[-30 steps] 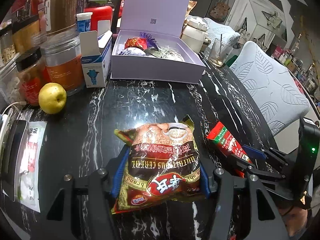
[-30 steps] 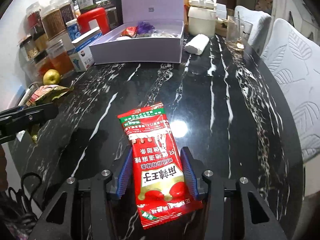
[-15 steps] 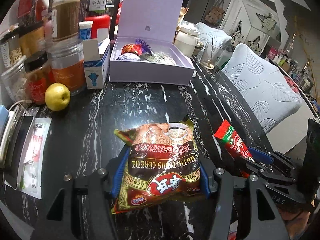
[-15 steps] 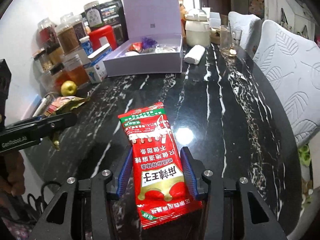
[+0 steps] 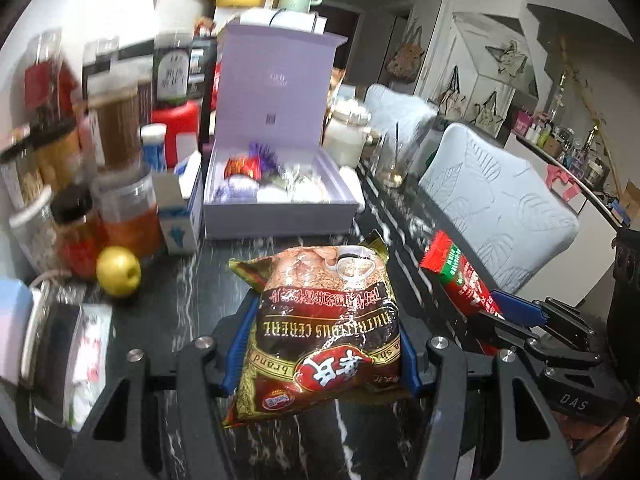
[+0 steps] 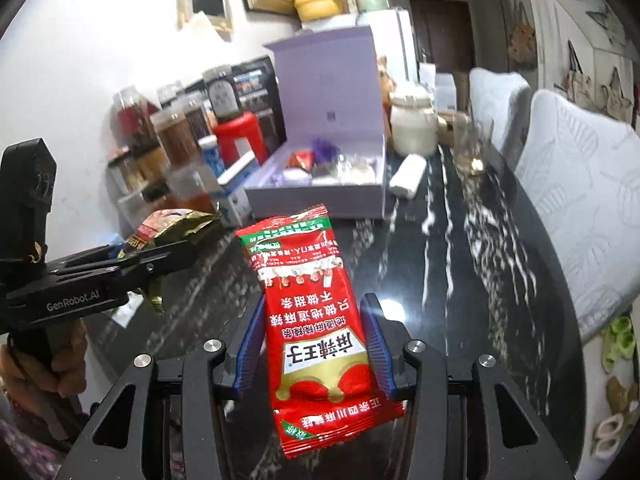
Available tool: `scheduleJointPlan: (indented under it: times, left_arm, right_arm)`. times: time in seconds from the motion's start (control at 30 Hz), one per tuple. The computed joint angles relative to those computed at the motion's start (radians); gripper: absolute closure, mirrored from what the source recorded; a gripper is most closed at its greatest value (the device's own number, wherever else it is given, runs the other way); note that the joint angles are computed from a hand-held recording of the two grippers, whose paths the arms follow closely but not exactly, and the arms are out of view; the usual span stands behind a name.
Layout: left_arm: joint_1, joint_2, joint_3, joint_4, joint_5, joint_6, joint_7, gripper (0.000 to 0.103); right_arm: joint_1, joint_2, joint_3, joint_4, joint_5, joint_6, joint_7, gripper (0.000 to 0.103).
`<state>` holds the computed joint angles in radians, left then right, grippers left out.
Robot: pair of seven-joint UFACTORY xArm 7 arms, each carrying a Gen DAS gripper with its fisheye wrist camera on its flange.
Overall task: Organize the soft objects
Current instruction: 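Carry the cereal packet and snack packet with both grippers toward the lavender box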
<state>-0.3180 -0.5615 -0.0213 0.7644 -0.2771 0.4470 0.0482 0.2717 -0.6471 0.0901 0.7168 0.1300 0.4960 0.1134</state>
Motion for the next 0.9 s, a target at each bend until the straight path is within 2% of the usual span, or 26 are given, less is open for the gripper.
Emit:
scheduleJointPlan:
  times: [0.33, 0.8, 0.9]
  left_arm:
    - [0.002, 0.096, 0.01, 0.126, 0.012, -0.063, 0.054, 0.044]
    - [0.041, 0.324, 0.01, 0.371, -0.006, -0.156, 0.132, 0.044]
    - [0.051, 0.38, 0.01, 0.435, -0.03, -0.152, 0.154, 0.044]
  right_arm:
    - [0.04, 0.105, -0.045, 0.115, 0.035, -0.084, -0.096, 0.056]
    - [0.042, 0.316, -0.082, 0.337, 0.115, -0.162, -0.242, 0.056]
    - [0.018, 0.378, -0.07, 0.4, 0.112, -0.18, -0.256, 0.056]
